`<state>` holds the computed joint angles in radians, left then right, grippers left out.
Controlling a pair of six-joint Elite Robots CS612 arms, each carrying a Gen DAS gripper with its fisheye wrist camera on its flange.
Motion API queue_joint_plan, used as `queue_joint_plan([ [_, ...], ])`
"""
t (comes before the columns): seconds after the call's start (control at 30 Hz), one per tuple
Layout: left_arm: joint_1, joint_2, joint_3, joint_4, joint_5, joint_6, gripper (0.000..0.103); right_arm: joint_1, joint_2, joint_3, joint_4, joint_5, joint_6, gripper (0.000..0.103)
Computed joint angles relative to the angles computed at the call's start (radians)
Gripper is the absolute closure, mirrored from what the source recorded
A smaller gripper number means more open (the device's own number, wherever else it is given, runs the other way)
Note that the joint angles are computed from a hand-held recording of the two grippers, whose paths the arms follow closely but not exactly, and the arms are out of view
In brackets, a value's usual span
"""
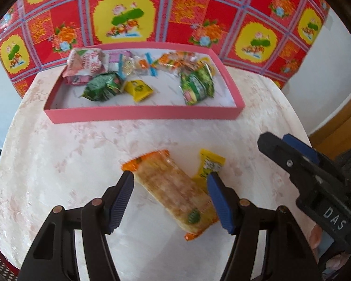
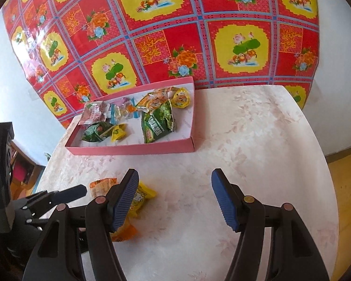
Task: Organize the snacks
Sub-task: 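Withdraw both open tools from the box toward the remaining snacks, then grasp the long orange-wrapped bread packet with the left tool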
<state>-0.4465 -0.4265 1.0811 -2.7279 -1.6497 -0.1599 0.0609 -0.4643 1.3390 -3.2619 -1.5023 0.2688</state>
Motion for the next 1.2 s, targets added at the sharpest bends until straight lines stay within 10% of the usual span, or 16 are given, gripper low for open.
queue_joint_plan([
  [0.93,-0.009,0.017,0.007,0.0,0.121,0.038,0.035,0.002,0.003,0.0,0.043,0.014,0.01,0.037],
  [1.2,0.002,0.02,0.002,-0.029,0.086,0.047,0.064,0.015,0.01,-0.026,0.103,0.023,-0.016,0.037],
])
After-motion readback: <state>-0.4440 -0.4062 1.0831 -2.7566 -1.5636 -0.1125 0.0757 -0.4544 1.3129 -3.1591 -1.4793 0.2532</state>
